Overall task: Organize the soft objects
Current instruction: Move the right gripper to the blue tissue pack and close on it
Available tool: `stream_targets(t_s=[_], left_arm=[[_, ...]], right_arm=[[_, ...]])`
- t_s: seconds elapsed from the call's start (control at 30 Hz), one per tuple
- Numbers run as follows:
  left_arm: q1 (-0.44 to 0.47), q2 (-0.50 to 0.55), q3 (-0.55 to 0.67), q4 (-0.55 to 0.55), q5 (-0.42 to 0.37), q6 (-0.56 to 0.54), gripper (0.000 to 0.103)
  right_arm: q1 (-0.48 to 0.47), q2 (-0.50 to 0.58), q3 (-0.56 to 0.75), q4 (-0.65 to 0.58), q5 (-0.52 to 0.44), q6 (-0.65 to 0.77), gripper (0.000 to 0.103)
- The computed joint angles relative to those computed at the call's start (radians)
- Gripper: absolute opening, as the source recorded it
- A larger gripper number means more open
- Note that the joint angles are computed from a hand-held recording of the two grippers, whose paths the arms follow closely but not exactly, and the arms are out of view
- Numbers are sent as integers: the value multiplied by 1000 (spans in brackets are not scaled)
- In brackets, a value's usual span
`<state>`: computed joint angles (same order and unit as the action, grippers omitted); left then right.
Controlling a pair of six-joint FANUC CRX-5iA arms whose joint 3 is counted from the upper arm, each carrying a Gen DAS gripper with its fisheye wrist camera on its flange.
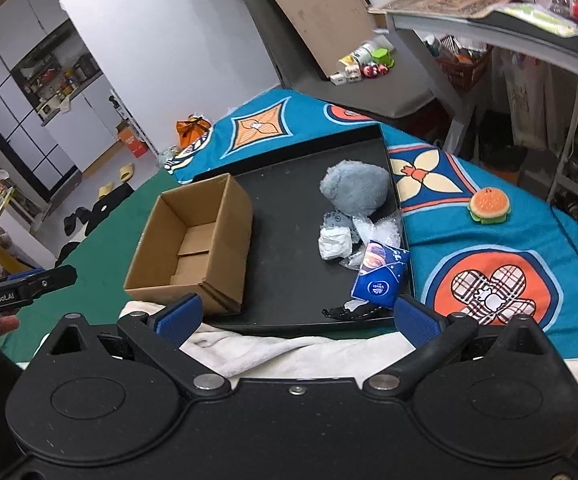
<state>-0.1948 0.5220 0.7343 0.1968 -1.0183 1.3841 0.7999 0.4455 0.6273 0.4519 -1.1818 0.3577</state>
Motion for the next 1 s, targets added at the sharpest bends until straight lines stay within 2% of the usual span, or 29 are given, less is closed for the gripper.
stream_targets(t_s=[0.2,0.53,0.63,0.87,1.0], left_arm=[[-13,54,72,-64,-28,29,96],[-25,157,192,-101,-83,51,95],[-29,201,250,-113,-110,57,93],[-38,280,357,-162,-157,84,88],[-39,346,452,-169,-216,98,78]], right_arm=[[-30,3,-23,-29,28,-4,103],[-77,22,-49,-89,80,-13,102],[-87,27,-64,-79,95,-49,100],[-124,56,-49,-155,117,-49,85],[-138,82,-23,-188,106,-39,81]])
